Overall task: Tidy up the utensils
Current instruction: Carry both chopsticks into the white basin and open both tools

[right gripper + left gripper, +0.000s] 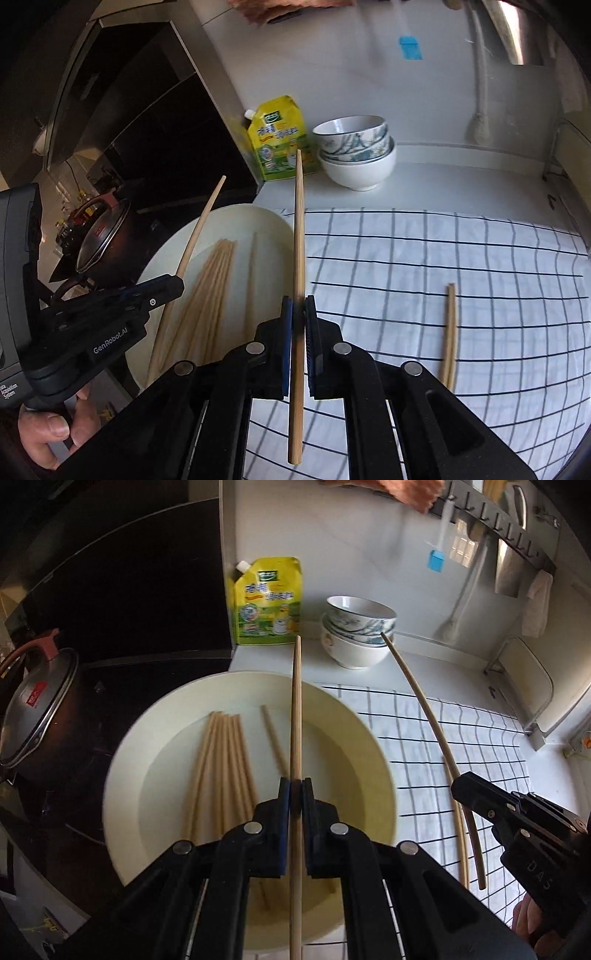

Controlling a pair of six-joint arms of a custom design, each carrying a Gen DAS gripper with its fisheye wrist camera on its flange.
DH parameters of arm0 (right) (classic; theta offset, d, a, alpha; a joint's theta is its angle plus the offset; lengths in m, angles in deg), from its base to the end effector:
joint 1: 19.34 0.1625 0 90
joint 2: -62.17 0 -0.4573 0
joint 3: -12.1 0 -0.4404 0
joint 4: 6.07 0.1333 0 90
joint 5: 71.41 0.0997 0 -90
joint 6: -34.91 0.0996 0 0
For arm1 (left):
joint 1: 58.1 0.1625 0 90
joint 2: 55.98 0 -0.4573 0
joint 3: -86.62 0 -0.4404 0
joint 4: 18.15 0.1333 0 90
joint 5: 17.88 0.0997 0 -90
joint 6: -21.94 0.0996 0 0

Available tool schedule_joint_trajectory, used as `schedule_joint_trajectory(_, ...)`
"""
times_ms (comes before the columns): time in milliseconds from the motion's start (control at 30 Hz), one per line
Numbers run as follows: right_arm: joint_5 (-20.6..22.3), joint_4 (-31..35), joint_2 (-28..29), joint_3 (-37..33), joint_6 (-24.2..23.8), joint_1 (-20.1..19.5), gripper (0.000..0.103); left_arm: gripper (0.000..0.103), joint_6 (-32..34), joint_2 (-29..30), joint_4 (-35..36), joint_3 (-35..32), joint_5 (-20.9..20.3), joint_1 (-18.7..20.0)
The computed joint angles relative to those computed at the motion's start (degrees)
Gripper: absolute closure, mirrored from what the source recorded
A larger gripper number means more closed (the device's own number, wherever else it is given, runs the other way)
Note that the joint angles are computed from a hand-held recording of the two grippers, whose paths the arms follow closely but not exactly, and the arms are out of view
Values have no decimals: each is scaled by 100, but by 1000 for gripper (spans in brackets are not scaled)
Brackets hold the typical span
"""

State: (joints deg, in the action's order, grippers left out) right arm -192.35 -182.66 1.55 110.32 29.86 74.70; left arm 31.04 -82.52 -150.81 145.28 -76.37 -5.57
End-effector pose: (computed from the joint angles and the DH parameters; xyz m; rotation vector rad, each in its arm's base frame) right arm 0.1314 -0.6956 0.3115 -0.1112 -2.4089 1.0842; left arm -0.3978 -0.8236 0.0674 0.9739 2.4356 -0.4158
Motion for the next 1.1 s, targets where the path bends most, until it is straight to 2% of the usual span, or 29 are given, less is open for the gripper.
schedule_joint_trajectory(233, -87, 596, 910, -1021, 145, 188, 97, 96, 162, 225, 396, -610, 61, 348)
schedule_joint_trajectory(367, -185, 1022, 1249, -1404, 335, 196, 97, 96, 194, 398, 723, -936, 18, 479)
schedule_joint_trajectory(533, -293, 1450, 1411, -1592, 716, 155, 97, 96, 251, 595, 1069, -1272, -44, 583)
schedule_joint_trajectory(700, -382, 1559, 1441, -1604, 866, 140, 96, 95, 253, 696, 1321, -1455, -109, 642)
schedule_joint_trajectory(733, -411, 1602, 1448, -1621, 889, 143, 96, 93, 243, 699, 1312, -1465, -136, 649)
schedule_joint_trajectory(867, -555, 1419, 1440, -1564, 868, 181, 96, 64, 302, 646, 1094, -1387, -137, 648)
schedule_joint_trajectory(1100, -653, 1194, 1351, -1408, 826, 239, 94, 59, 219, 509, 979, -1284, -155, 662)
